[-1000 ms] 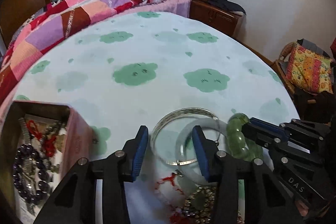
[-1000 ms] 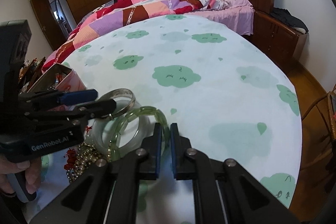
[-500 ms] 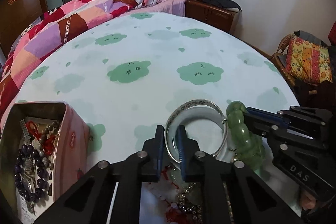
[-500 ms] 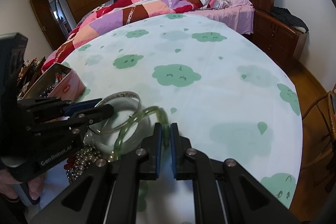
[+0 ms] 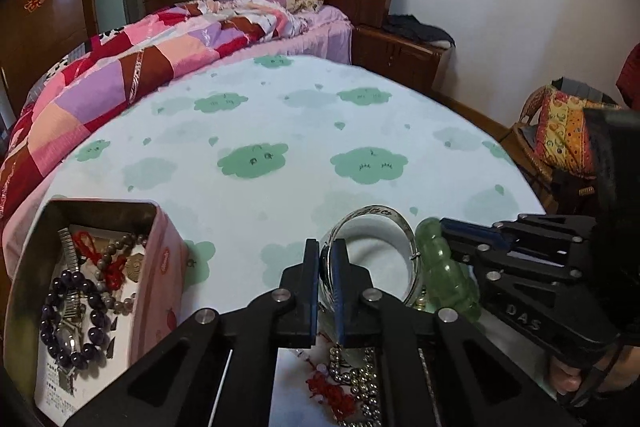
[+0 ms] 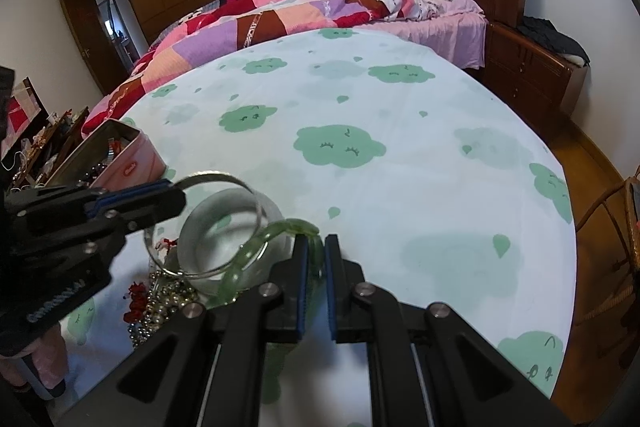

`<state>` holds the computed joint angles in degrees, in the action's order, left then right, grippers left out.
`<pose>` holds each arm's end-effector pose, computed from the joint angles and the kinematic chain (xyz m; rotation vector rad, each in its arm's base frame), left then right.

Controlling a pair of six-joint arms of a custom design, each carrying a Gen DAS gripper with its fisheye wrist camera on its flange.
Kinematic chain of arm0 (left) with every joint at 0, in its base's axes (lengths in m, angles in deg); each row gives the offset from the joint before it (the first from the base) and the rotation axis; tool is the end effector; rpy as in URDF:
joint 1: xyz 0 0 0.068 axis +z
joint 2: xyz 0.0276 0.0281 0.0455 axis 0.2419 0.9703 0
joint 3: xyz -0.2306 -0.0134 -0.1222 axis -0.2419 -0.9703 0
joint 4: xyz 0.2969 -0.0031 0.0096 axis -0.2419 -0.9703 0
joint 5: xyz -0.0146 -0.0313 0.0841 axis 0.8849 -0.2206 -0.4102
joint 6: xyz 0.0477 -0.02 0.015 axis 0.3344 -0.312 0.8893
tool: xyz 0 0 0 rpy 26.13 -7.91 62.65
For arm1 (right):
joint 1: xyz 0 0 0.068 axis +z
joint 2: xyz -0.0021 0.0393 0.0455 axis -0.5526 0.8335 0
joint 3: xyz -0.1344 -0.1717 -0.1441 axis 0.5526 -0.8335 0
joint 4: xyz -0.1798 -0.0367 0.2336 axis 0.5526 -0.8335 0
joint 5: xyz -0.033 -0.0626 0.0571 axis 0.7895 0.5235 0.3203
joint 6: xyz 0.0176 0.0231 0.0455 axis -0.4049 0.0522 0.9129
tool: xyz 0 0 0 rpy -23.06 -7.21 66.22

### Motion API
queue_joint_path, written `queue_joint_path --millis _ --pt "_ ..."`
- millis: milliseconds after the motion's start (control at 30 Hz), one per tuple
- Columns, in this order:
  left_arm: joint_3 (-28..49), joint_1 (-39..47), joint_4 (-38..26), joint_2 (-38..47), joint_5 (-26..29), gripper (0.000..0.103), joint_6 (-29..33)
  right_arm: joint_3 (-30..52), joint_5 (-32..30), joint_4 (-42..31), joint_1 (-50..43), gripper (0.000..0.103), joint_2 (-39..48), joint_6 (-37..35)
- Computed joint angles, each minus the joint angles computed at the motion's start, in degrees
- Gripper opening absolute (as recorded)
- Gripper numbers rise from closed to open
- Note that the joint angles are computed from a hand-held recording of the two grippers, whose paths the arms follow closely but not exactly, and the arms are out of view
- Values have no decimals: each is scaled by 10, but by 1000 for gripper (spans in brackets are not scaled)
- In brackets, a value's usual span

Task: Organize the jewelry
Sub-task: 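Grasp the silver bangle with the left tool while the right grasps the green jade bangle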

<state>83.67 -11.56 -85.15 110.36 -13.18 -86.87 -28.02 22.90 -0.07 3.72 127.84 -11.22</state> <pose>0.2893 -0.1380 0.1628 0.4106 2.3537 -0.2519 0.2878 0.2131 0.1414 -0.2485 2.4006 0.3357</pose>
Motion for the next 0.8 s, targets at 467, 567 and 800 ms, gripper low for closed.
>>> queue_joint_path --millis 467,567,800 --pt "-49 10 -9 -132 -8 4 0 -34 1 47 3 9 -31 -2" --pt "-58 23 -14 -159 -5 4 2 -44 2 60 2 9 -40 0" --pt "-77 43 -20 -196 -12 4 11 -50 23 65 13 9 -61 -1"
